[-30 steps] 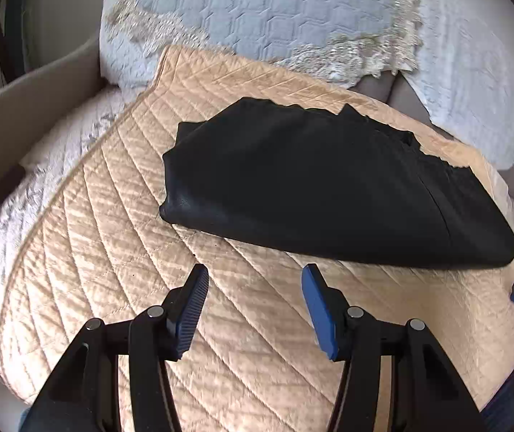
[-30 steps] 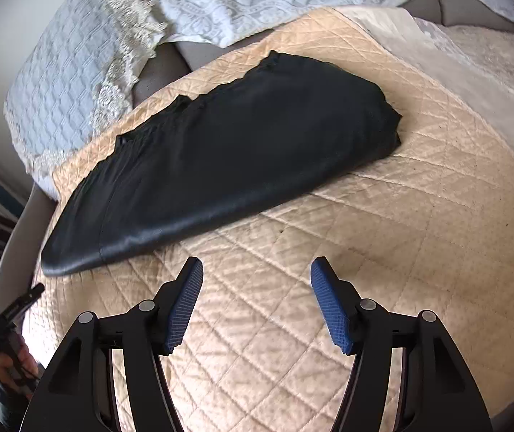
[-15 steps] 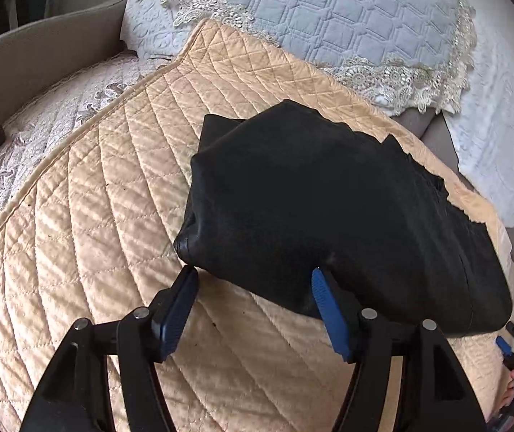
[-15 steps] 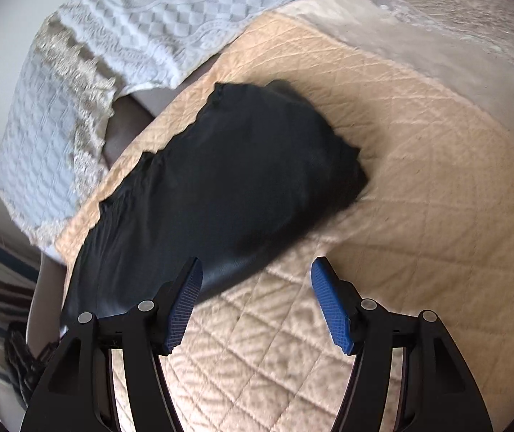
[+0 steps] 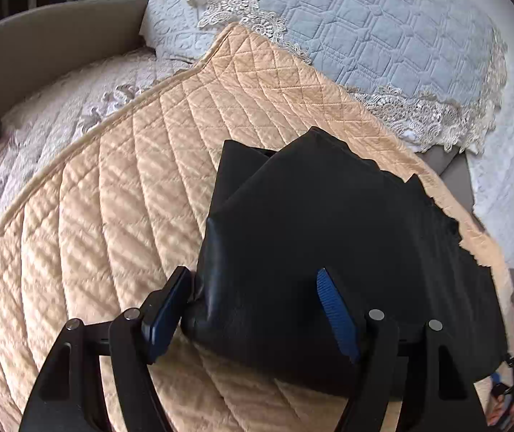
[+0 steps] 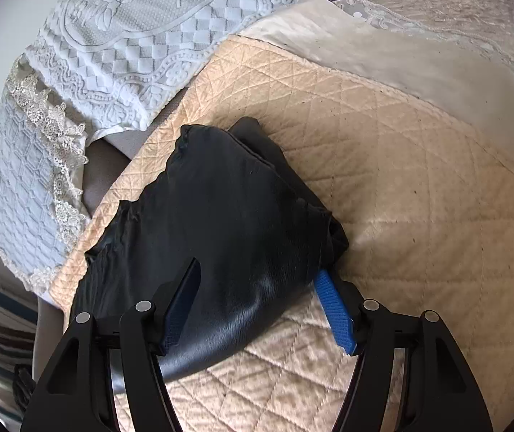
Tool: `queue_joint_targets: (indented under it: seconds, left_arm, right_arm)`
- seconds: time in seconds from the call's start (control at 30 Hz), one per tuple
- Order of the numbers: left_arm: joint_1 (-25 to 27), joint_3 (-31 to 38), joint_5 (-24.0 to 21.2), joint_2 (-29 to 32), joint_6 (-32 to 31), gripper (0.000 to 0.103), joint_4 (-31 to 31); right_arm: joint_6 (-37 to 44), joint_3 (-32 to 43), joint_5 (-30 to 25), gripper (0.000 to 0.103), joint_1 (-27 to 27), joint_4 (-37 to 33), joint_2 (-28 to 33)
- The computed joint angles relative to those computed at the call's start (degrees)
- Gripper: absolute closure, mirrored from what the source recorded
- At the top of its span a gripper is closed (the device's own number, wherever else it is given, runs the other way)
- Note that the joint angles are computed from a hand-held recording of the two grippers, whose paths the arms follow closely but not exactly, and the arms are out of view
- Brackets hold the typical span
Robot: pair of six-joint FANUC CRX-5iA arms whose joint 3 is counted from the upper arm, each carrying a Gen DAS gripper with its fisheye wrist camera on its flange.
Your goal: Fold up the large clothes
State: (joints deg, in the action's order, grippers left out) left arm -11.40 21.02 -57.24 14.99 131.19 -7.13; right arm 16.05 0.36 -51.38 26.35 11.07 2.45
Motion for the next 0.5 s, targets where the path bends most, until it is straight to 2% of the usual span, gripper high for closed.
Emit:
queue_joint_targets:
  seconds: [0.13, 0.23, 0.3, 0.33, 0.37, 0.43, 0.5]
  left_arm:
    - [-1.6, 4.3, -3.7, 2.6, -1.4, 0.033, -4.4]
    - [-3.2, 9.2, -8.4, 5.2, -1.2, 0.047, -8.6]
    - [-4.2, 12.8, -11.8, 7.0, -1.6, 0.067, -11.2]
    - [-4.8, 14.6, -13.6, 7.8, -2.0, 0.072, -12.6]
    - [-5.3, 16.4, -15.3, 8.6, -2.6, 0.081, -14.0]
    - [-5.6, 19.2, -17.9, 9.9, -5.2, 0.085, -14.5]
    - [-5.9, 19.9, -18.5, 9.4, -7.1, 0.088, -14.9]
  right_arm:
    - [-0.9, 0.4, 0.1, 0.037, -0.3, 1.1, 1.3]
    - [-3.1, 1.7, -1.0, 0.037, -0.3, 2.2, 2.7]
    - [-3.3, 3.7, -3.6, 0.054, -0.4, 2.5, 4.0]
    - [-2.7, 5.0, -5.4, 0.07, -0.4, 2.6, 4.8]
    - [-2.0, 5.7, -5.6, 0.078, -0.7, 1.9, 5.0]
    - [-1.0, 6.8, -6.1, 0.084, -0.8, 1.3, 4.6]
    - [-0.9, 7.3, -6.5, 0.086, 0.5, 3.0, 3.7]
